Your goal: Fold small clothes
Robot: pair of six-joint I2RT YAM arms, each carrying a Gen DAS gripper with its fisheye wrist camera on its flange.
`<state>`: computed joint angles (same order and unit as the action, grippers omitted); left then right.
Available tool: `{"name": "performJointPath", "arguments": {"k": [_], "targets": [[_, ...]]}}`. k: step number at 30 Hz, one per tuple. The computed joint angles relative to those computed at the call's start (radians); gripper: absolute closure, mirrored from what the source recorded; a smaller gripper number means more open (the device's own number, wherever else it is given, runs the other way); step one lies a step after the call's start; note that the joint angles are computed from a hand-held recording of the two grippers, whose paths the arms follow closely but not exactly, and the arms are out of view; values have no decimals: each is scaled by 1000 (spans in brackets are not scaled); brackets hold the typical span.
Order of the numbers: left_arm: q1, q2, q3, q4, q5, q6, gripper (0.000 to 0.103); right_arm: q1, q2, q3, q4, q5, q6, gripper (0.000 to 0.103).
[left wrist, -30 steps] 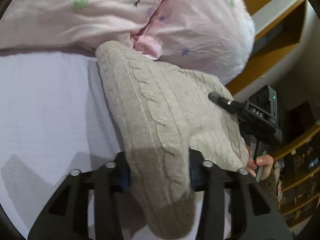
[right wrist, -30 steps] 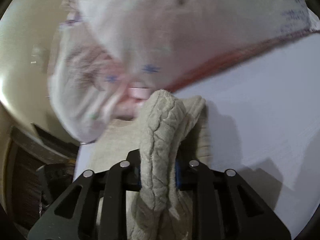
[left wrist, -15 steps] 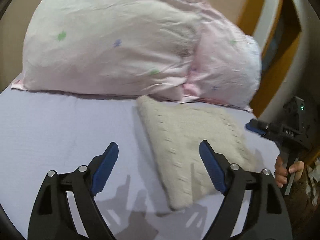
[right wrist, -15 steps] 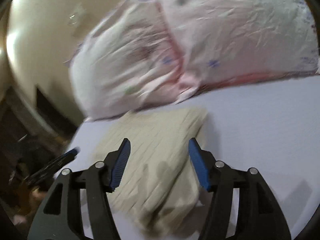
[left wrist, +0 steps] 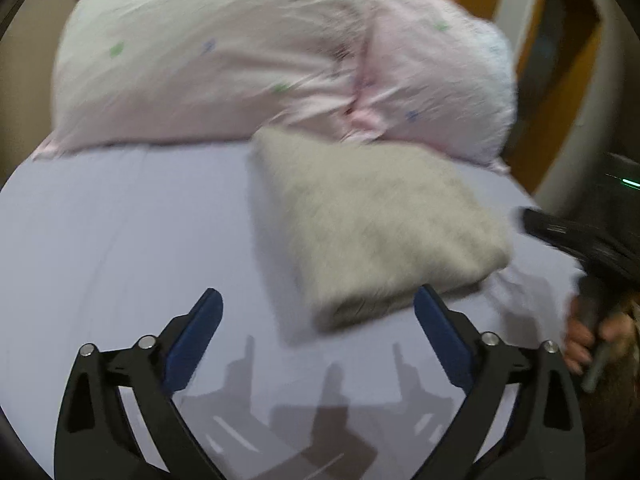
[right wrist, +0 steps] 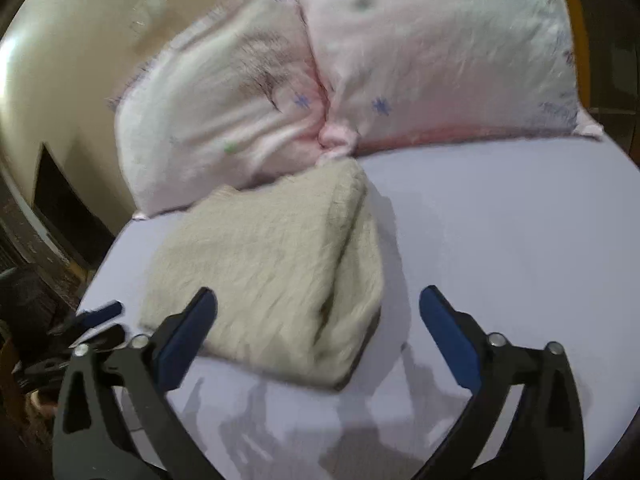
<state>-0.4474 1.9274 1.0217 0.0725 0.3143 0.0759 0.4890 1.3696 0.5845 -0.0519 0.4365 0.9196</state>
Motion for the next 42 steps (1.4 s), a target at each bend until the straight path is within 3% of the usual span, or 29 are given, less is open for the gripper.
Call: {"name": "performJointPath", "arguments": {"k": [4, 6, 9, 12, 31, 42], "targets": [[-80, 30, -7, -27, -211, -32, 1, 157, 242, 226, -305, 152, 131, 2], [-109, 61, 13, -49, -270, -47, 1, 167, 319, 280, -343, 153, 151, 2], [-120, 106, 56, -95, -279, -63, 1, 139, 389, 305, -338, 68, 159, 2], [-137, 108, 43, -81, -339, -65, 1, 135, 459, 356, -382, 54, 173, 2], [-139, 114, 88, -172, -353, -90, 1, 145, 466, 364, -395, 52, 202, 2], [-133, 114, 89, -170, -346, -79, 1, 142, 464, 363, -395, 50, 197, 2]]}}
